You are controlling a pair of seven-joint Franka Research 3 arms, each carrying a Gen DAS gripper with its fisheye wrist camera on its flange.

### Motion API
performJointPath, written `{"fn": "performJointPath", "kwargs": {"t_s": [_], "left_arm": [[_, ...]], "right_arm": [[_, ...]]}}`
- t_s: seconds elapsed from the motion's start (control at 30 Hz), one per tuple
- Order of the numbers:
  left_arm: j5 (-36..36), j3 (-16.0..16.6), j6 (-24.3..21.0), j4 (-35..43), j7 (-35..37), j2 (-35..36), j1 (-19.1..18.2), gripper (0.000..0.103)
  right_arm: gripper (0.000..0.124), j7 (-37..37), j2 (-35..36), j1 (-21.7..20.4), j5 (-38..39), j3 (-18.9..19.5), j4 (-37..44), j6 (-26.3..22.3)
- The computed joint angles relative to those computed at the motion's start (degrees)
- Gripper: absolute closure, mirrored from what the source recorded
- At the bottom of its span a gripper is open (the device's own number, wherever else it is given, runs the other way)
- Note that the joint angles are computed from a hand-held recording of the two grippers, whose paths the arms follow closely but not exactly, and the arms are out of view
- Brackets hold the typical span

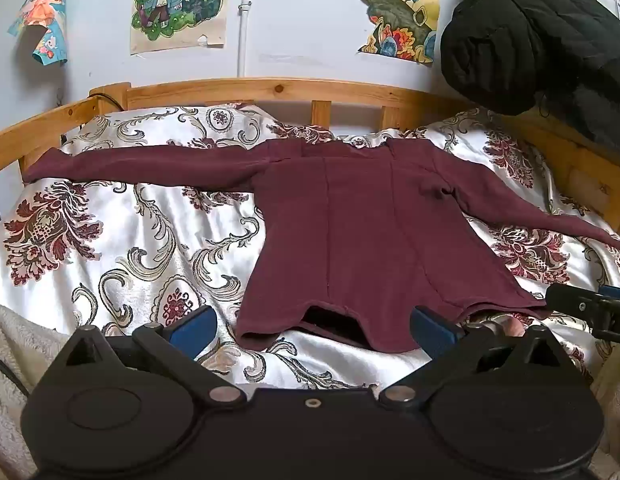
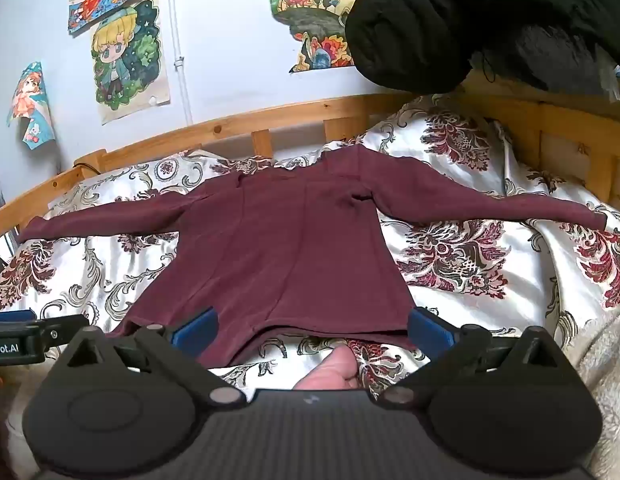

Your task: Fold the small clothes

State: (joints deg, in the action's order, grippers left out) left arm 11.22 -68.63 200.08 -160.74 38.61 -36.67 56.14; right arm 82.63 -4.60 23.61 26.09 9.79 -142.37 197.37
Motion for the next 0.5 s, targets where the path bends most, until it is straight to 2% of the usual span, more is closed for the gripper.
{"fn": "performJointPath", "kwargs": {"t_s": [0.4,0.43,0.5], "left_arm": [[0.39,0.35,-0.44,0.15,0.25,0.56,-0.22,0.001],[0.5,0.44,-0.8,0.27,0.39,0.79,-0.26,0.001],[0.68,0.49,-1.51,0.52,0.46,1.06,-0.28,0.001]], "right_arm": [[0.021,0.21,-0.18,-0.13,-0.08,0.08,-0.08,-0.15],[0.021,-0.81,-0.17,-0.62,1.22,0.82,0.07,-0.28],[0.021,-7.73,0.13,-3.66,9.59,5.46,1.55,-1.03]]}}
